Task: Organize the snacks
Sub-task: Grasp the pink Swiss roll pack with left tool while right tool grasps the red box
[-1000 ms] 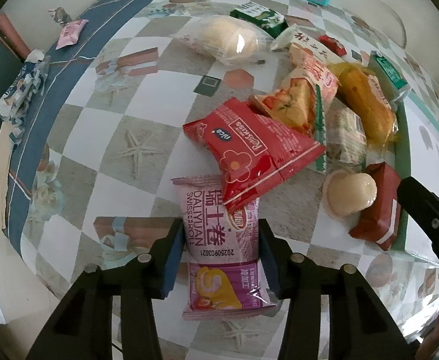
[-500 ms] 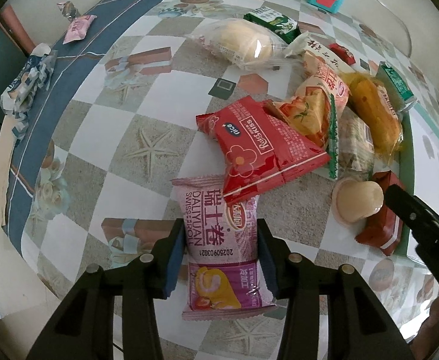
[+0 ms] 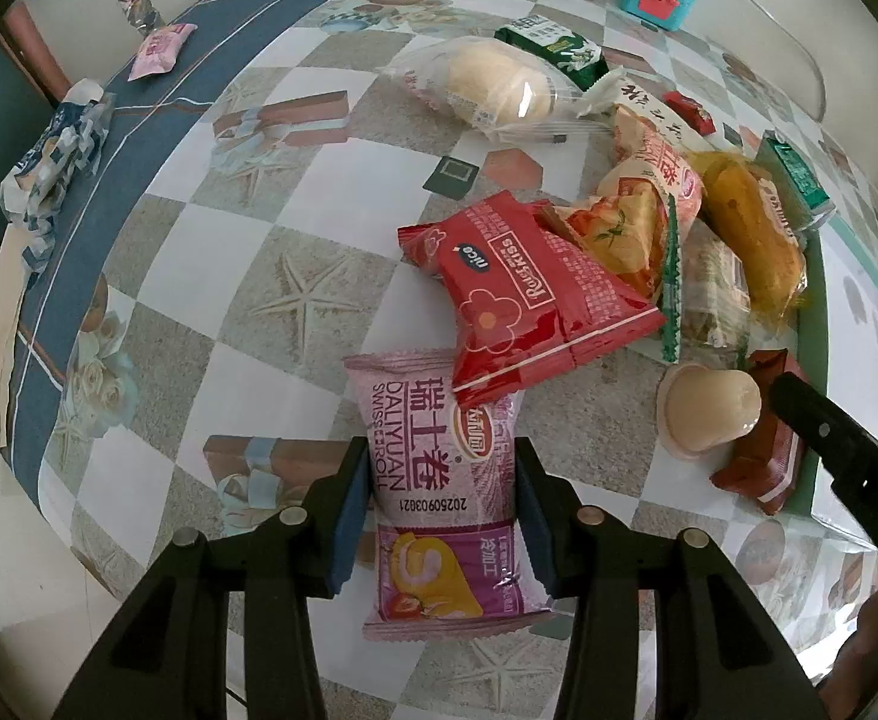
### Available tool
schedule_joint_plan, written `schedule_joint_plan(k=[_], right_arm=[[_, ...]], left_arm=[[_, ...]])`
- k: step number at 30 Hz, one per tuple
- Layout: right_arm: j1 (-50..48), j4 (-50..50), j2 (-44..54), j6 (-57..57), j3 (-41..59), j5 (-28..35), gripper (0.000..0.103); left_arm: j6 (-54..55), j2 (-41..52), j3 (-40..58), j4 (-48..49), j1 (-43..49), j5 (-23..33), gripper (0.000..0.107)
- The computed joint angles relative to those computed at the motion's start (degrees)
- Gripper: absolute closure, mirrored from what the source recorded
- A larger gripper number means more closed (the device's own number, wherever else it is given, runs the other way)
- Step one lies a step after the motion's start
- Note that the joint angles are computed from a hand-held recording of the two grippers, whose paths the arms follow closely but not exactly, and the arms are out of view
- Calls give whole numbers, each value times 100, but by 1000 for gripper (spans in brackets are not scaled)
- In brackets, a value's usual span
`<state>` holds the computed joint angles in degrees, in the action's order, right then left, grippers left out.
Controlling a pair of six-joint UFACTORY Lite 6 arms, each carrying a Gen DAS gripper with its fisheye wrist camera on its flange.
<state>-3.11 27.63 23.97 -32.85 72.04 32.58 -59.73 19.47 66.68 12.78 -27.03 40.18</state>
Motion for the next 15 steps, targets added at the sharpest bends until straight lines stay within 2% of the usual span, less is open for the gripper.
schedule_joint_plan(k=[4, 9, 15], right_arm=[[144, -537, 25, 503, -28, -159, 53], [229, -568, 97, 508, -34, -67, 53], [470, -1318, 28, 1100, -200, -401, 57]], left_arm=[[-57, 69, 49, 44, -29, 21, 60], [-67, 73, 67, 52, -23, 55, 60], [-82, 151, 153, 30, -60, 103, 60]])
